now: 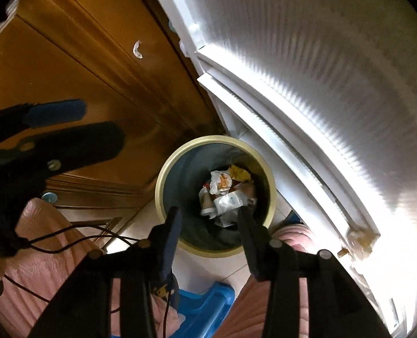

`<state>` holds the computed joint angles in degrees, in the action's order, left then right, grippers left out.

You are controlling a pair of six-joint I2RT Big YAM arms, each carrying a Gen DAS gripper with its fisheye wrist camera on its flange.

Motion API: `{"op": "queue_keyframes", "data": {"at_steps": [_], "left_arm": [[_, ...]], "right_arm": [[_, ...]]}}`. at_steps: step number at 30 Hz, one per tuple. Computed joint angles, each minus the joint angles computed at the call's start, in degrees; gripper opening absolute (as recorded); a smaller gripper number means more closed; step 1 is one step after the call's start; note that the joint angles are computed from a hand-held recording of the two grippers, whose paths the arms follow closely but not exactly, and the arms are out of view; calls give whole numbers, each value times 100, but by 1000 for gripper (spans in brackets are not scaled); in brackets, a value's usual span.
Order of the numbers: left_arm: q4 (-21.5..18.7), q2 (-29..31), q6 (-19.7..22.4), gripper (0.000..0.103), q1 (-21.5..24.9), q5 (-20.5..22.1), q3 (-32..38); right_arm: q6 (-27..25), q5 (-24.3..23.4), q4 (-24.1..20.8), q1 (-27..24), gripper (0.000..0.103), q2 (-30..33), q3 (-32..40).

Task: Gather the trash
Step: 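Raise both tools back over the cabinet top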

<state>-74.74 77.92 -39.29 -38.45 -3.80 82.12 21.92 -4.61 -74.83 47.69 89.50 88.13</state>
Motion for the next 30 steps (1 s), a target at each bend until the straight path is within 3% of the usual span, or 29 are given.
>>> {"op": "queue_keyframes", "data": {"at_steps": [5, 8, 20, 26, 30], "left_arm": [[-222, -211, -90, 87, -176, -208, 115], [-323, -315, -148, 87, -319, -358, 197], [-1074, -487, -304, 93, -896, -831, 1289], [-1679, -259, 155, 96, -973, -1211, 2609], [-2183, 200, 686, 96, -920, -1489, 3926]], "right_arm": [[323, 150, 84, 29, 42, -249, -35], [487, 232, 48, 22, 42, -453, -47], [798, 609, -590, 347, 42, -1015, 769], [580, 907, -935, 495, 42, -1045, 1751], [238, 979, -1208, 490, 42, -811, 2828]]}}
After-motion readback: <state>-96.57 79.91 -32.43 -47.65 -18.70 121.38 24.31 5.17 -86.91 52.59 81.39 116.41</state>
